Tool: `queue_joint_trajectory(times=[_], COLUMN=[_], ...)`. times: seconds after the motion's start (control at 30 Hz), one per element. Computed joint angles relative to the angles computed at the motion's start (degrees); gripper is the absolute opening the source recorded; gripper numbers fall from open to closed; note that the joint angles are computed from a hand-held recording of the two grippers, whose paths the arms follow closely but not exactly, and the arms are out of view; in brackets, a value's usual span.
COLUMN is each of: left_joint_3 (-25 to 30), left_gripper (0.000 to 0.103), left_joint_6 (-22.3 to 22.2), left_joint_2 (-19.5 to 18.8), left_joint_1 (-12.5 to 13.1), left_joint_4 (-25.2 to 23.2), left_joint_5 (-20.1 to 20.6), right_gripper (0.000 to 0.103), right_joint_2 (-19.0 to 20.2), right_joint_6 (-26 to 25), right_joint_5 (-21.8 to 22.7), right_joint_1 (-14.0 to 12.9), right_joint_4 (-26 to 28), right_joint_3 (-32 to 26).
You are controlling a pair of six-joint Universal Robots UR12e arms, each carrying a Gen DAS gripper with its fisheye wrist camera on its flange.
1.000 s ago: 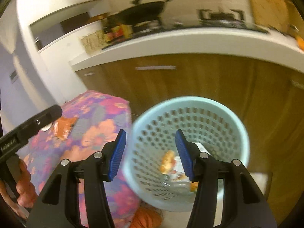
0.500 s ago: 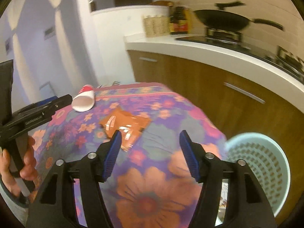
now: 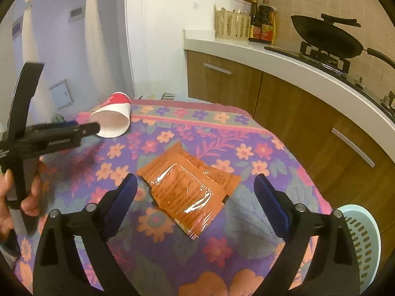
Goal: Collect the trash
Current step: 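Grasp the red paper cup with the left gripper while the right grasps the orange snack packet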
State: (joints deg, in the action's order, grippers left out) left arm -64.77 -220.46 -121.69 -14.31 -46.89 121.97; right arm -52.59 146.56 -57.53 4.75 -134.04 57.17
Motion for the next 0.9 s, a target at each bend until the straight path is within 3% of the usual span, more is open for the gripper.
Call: queue_joint_trajectory(times=[0.13, 0.2, 0.23, 0.27, 0.53, 0.57, 0.6, 0.73, 0.8, 0.83, 0.9], left_joint_3=[3.0, 4.1, 3.9, 3.5, 0.6, 0.4, 0.1, -0.7, -0.7, -0.6, -0.4], left_gripper=[0.051, 0.035, 0.016, 0.008, 0.006, 0.006, 0.006, 0.006, 0.006, 0.006, 0.006], left_joint_6=[0.1, -1.0, -1.4, -1.9, -1.4, -0.8, -0.6, -0.6, -0.1, 0.3, 0.9], left_joint_2=[-1.9, -2.4, -2.3, -2.0, -0.9, -0.9, -0.7, -0.4, -0.4, -0.5, -0.6], left_joint_1=[0.4, 0.8, 0.9, 1.2, 1.0, 0.8, 0.7, 0.4, 0.1, 0.0, -0.3], left_joint_4=[-2.8, -5.2, -5.3, -4.9, 1.0, 1.8, 2.4, 4.4, 5.3, 5.7, 5.7], left_joint_5=[0.0, -1.0, -1.6, -2.6, -2.9, -2.2, -1.7, -0.9, 0.0, 0.1, 0.2], right_gripper=[0.094, 0.094, 0.094, 0.094, 0.092, 0.077, 0.075, 0.041, 0.035, 0.027, 0.024], right_joint_2=[0.4, 0.7, 0.9, 1.0, 3.7, 4.2, 4.8, 4.5, 3.7, 3.2, 2.5], right_joint_6=[-1.7, -3.7, -4.2, -4.5, -3.3, -2.8, -2.4, -0.5, 0.5, 1.0, 2.1], right_joint_5=[-2.0, -3.4, -4.0, -4.2, -10.1, -11.2, -11.8, -10.0, -9.3, -9.0, -7.8], right_joint_1=[0.6, 1.1, 1.3, 1.5, 2.8, 3.0, 3.1, 2.5, 2.2, 2.0, 1.7], right_joint_4=[2.2, 4.2, 4.8, 5.2, 12.0, 13.4, 15.1, 13.7, 11.3, 9.7, 7.4], right_joint_3=[-1.0, -1.9, -2.3, -2.5, -7.7, -8.8, -10.0, -9.2, -7.5, -6.5, -5.1])
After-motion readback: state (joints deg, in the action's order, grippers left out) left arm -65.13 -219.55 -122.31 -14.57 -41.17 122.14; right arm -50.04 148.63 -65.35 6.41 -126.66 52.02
